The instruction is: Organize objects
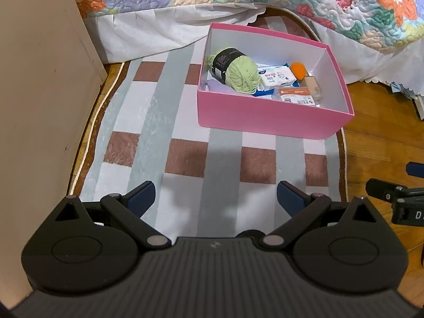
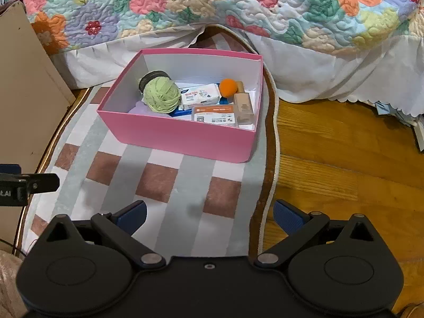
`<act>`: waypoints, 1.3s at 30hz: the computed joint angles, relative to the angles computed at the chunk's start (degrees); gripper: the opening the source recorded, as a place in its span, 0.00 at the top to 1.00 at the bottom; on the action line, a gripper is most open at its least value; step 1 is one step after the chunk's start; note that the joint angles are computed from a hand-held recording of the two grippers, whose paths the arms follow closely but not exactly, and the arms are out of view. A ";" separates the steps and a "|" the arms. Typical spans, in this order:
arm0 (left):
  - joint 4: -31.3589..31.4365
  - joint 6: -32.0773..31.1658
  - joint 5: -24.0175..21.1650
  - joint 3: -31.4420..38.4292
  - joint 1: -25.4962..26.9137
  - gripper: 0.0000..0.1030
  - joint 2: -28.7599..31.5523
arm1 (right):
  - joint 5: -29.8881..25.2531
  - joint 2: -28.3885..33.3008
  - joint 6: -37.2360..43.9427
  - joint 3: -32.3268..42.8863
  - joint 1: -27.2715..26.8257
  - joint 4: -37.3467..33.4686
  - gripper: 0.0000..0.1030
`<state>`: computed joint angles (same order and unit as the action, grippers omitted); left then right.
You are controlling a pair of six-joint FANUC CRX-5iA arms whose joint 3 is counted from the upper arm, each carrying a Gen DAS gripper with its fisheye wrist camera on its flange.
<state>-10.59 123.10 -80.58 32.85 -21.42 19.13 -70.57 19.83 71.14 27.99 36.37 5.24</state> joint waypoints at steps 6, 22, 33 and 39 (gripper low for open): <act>0.08 -0.14 -0.40 0.28 0.05 0.03 0.18 | 1.06 -0.79 -1.94 -1.98 0.82 2.82 0.00; -0.65 -1.89 -3.14 3.34 -0.87 0.03 1.44 | -0.73 -0.64 -2.45 -1.04 -0.04 0.98 0.00; -1.52 -1.40 -3.76 4.05 -1.41 0.03 1.76 | -1.34 -0.60 -3.66 -1.09 0.07 1.76 0.00; -2.46 -1.33 -5.04 5.56 -1.52 0.00 2.56 | 0.31 -1.46 -4.88 -2.69 0.36 3.34 0.00</act>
<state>-13.05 121.76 -85.62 38.41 -22.94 21.69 -70.26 18.37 66.26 25.30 36.73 8.58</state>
